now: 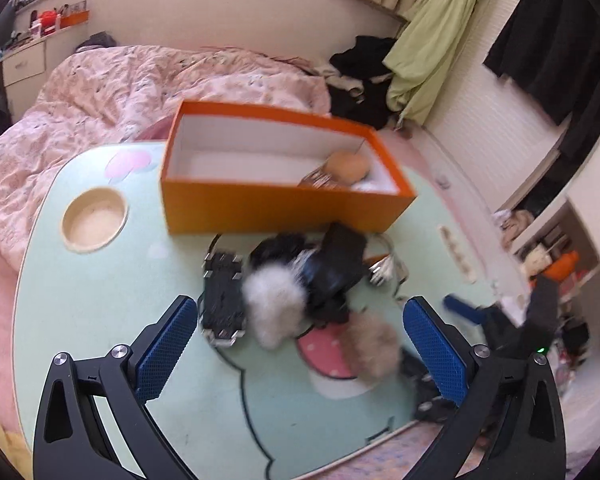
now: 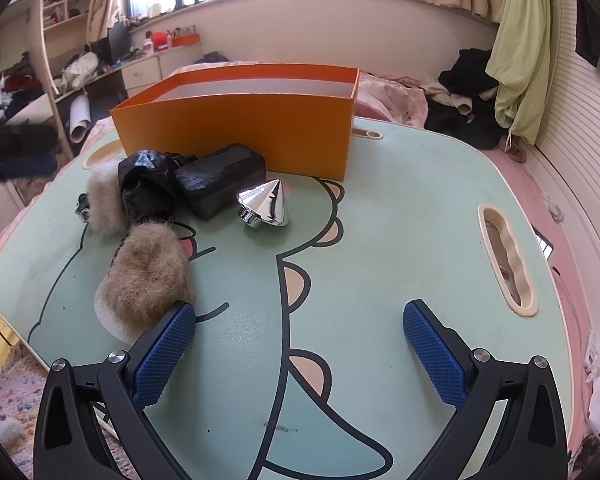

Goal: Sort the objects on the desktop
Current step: 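Reach the left gripper into the orange box toward the brown card box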

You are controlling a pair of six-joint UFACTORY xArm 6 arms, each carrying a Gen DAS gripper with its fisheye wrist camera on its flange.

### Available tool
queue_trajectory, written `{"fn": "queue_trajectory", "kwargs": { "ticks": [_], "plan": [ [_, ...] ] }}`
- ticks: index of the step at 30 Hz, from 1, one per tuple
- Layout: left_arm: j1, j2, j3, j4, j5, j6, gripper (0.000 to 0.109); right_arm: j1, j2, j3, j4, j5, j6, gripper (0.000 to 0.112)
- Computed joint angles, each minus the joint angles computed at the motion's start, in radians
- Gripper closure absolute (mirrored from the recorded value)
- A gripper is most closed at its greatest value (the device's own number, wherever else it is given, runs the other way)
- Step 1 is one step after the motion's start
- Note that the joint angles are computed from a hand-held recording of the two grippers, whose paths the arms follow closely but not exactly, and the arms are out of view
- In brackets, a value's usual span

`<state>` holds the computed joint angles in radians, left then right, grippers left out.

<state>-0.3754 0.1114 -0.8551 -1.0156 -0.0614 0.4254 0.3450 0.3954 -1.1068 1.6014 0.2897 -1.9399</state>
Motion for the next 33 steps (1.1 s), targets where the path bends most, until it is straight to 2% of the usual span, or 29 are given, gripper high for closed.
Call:
{"fn": "queue_trajectory", "kwargs": {
  "ticks": [3,5,7,8,10,13,14,15,17,20,24,26,29,32,33],
  "plan": [
    [0.092,0.044,-0.159,0.227,0.223,-0.162,0.006,0.001,-0.001,0.002,0.001,0.000,0.000,0.009],
    [0.136,0.130,-0.308,0.379,0.360,-0.300,0.006,0.001,-0.001,0.001,0.004,-0.001,-0.003,0.009],
    [0.165,0.248,-0.483,0.516,0.498,-0.452,0.012,0.003,-0.003,0.003,0.006,-0.003,-0.003,0.009],
    [0.180,0.309,-0.570,0.543,0.573,-0.503,0.014,0.004,-0.005,0.004,0.006,-0.003,-0.001,0.009],
    [0.209,0.439,-0.749,0.506,0.730,-0.558,0.027,0.006,-0.007,0.004,0.003,-0.003,0.004,0.009],
    [0.236,0.584,-0.935,0.425,0.891,-0.599,0.046,0.007,-0.008,0.003,0.007,-0.001,0.002,0.009],
    [0.237,0.617,-0.975,0.441,0.915,-0.631,0.046,0.008,-0.007,0.002,0.009,-0.001,0.001,0.009],
    [0.230,0.628,-0.988,0.499,0.906,-0.684,0.051,0.008,-0.007,0.002,0.010,-0.002,0.001,0.009],
    [0.218,0.641,-1.005,0.570,0.890,-0.739,0.051,0.009,-0.007,0.000,0.015,-0.002,-0.003,0.009],
    [0.221,0.712,-1.111,0.579,0.976,-0.762,0.051,0.009,-0.007,0.002,0.011,0.000,0.002,0.009],
    [0.218,0.813,-1.253,0.699,1.065,-0.862,0.051,0.012,-0.012,0.006,0.021,-0.002,-0.005,0.009],
    [0.212,0.800,-1.223,0.709,1.023,-0.853,0.051,0.012,-0.011,0.006,0.019,-0.002,-0.003,0.009],
    [0.201,0.765,-1.152,0.716,0.958,-0.816,0.058,0.012,-0.013,0.009,0.023,-0.001,-0.007,0.009],
    [0.208,0.740,-1.112,0.710,0.933,-0.798,0.063,0.015,-0.013,0.007,0.027,-0.003,-0.009,0.009],
    [0.210,0.720,-1.083,0.719,0.913,-0.796,0.071,0.015,-0.012,0.007,0.026,-0.004,-0.007,0.009]
  ]
}}
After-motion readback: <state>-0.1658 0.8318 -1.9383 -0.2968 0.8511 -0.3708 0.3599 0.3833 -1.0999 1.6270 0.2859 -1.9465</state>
